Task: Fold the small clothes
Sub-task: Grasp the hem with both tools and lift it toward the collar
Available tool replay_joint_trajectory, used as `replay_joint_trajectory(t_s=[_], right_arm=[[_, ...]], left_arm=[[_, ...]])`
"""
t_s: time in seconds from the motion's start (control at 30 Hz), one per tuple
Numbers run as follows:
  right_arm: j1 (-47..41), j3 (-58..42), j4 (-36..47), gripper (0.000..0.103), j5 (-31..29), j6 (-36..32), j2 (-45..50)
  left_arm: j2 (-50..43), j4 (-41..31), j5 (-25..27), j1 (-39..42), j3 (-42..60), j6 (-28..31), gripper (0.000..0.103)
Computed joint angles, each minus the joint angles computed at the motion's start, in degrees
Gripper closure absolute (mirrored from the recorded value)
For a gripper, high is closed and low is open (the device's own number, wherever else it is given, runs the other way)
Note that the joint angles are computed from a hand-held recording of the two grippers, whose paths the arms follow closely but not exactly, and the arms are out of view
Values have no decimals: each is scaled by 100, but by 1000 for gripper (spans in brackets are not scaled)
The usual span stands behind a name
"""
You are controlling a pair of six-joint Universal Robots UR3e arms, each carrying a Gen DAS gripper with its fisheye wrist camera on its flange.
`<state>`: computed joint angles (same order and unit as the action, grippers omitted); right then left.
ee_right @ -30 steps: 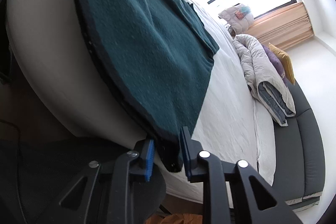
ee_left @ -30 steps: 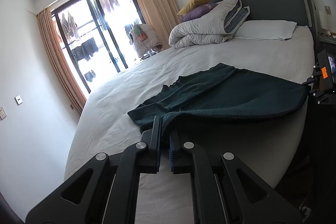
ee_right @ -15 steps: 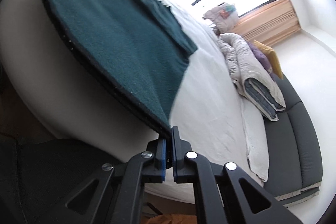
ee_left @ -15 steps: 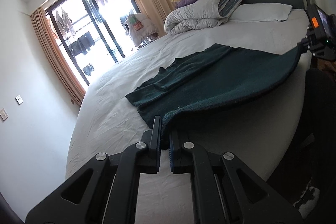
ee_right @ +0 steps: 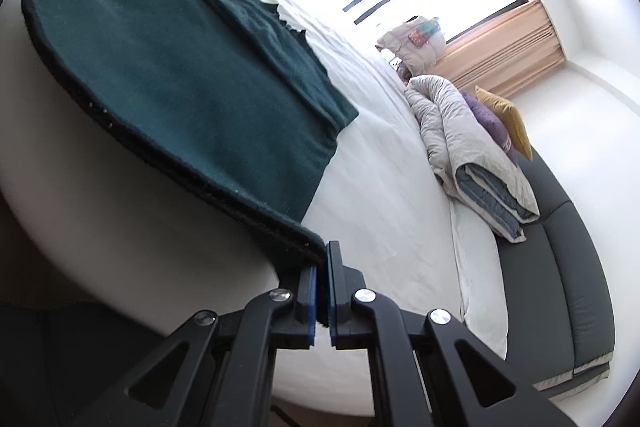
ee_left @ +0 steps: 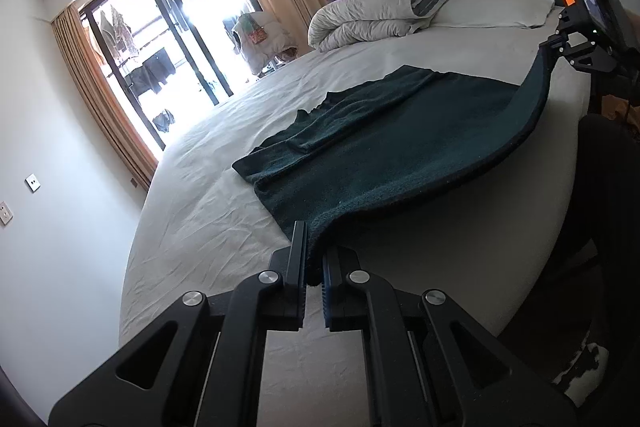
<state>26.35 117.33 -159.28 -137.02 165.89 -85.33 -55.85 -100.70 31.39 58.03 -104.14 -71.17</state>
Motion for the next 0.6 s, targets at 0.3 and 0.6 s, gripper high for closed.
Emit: replay_joint_trajectory(t_s=[0.3,0.6], right_arm=[[-1015,-1471,-1028,99,689,-1576,1183],[-1865,-5343,335,99,1438,-2446,3397]], left_arm=[[-2489,3667,851,-2018,1307,-3535,98],[-6627,3911,2504,-3923,6349,-5943,98]])
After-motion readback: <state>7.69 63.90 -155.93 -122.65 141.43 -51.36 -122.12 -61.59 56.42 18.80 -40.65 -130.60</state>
